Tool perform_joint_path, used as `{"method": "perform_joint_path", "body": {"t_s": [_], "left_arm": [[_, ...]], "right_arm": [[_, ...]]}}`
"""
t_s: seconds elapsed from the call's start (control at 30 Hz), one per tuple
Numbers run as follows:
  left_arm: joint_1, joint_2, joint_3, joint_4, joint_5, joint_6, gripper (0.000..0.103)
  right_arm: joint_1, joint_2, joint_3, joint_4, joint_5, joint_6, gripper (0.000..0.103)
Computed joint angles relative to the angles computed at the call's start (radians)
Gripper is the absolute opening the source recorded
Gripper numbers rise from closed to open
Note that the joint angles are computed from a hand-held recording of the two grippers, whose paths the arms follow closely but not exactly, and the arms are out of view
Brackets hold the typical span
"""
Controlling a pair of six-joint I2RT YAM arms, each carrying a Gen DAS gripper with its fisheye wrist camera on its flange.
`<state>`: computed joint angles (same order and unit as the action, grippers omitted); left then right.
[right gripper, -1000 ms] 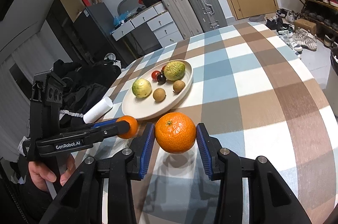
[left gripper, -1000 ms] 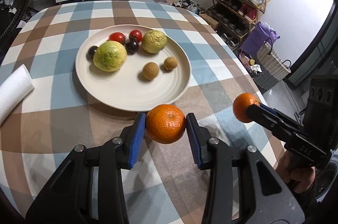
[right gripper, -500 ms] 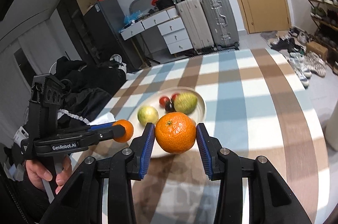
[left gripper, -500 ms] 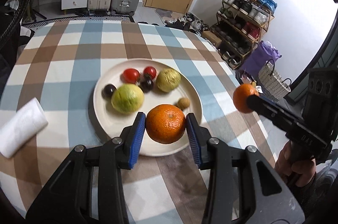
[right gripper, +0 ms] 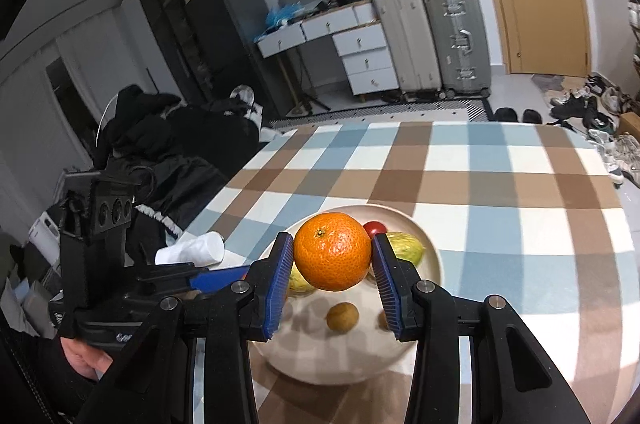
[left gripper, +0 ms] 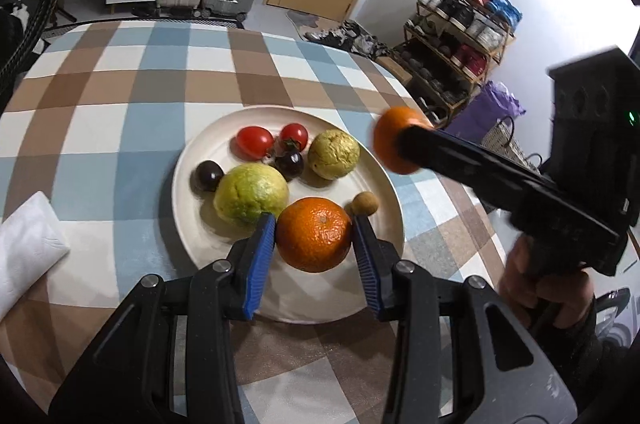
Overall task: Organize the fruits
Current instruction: 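Carry both oranges over the cream plate, then lower both oranges onto the plate and open both tools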
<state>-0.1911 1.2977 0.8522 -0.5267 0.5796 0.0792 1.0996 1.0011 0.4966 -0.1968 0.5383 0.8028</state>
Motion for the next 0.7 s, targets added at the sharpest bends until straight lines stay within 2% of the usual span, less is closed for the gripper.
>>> {"method": "perform_joint_path", "body": {"t_s": [0.17, 0.27, 0.47, 0.7], "left_arm": [[-0.014, 0.068, 0.009, 0.011, 0.010, 0.001, 0.037], [-0.021, 0.084, 0.002, 0.039, 0.003, -0.001, 0.037], [-0.035, 0.100, -0.006, 0.082, -0.020, -0.007, 0.037], [-0.031, 0.123, 0.007, 0.071, -0.019, -0.014, 0.037]], "right_arm": [[-0.097, 0.139, -0.004, 0.141, -0.134, -0.062, 0.041], [-0.127, 0.197, -0.005, 0.185, -0.174, -0.071, 0.041], [-0.168, 0.258, -0.026, 0.257, -0.215, -0.076, 0.041], [-0.195, 0.290, -0.033, 0.285, -0.241, -0.067, 0.042]]}}
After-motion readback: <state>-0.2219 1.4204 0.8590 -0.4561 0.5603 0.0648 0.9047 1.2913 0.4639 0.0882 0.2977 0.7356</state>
